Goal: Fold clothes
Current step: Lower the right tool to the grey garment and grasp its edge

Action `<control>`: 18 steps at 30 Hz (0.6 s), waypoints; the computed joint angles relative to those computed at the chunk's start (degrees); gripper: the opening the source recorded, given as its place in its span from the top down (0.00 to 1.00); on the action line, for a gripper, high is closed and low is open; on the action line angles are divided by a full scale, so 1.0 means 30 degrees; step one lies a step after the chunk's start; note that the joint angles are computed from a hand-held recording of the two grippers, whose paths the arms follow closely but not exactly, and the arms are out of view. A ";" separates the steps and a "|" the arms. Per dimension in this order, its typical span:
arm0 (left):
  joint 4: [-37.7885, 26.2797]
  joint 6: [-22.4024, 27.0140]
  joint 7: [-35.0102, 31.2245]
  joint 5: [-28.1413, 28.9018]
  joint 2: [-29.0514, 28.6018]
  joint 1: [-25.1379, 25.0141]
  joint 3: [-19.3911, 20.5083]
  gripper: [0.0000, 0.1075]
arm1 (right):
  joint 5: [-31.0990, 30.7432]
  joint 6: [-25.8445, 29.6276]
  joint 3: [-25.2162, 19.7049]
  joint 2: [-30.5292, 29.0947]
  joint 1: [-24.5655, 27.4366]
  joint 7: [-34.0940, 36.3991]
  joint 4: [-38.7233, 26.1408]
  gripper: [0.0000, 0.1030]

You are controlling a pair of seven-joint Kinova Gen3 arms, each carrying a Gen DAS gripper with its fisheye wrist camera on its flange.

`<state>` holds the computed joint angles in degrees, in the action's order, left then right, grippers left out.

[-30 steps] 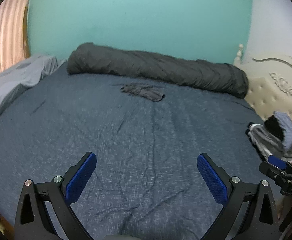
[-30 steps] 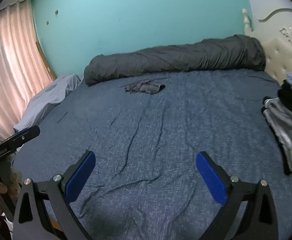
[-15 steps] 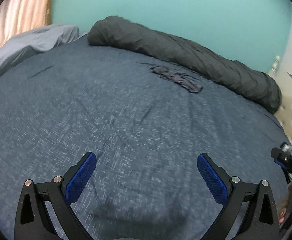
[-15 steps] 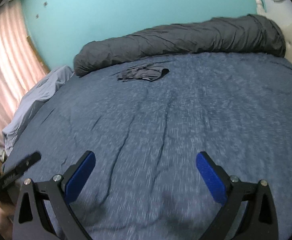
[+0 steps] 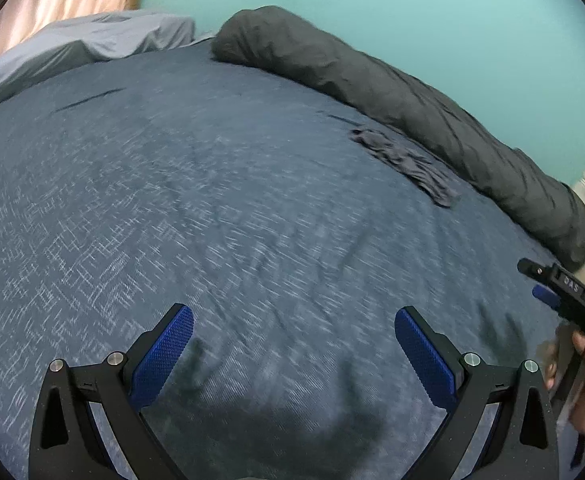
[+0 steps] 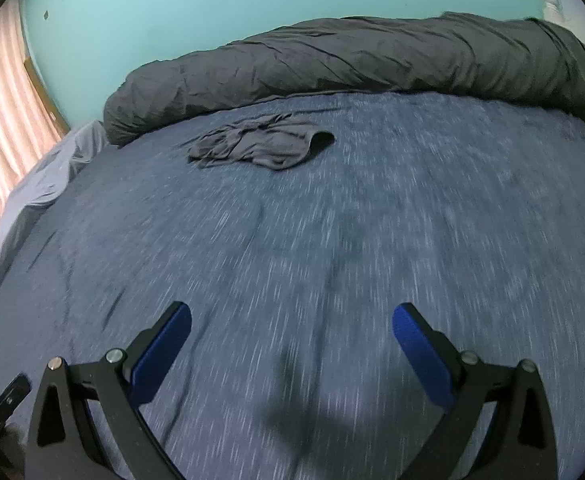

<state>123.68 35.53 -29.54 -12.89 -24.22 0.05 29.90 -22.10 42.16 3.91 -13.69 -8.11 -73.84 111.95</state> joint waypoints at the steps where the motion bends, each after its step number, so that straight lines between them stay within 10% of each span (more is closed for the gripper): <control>1: 0.0054 -0.0143 0.0013 0.0054 0.0168 -0.0048 -0.0181 0.05 | 0.0273 -0.0253 -0.0239 0.0677 -0.0007 -0.0156 -0.0430 0.02; 18: 0.1560 -0.1598 -0.1143 0.0984 0.0733 0.0613 -0.3026 0.05 | 0.2877 -0.1729 -0.2329 0.9254 0.0301 -0.4844 -0.7513 0.15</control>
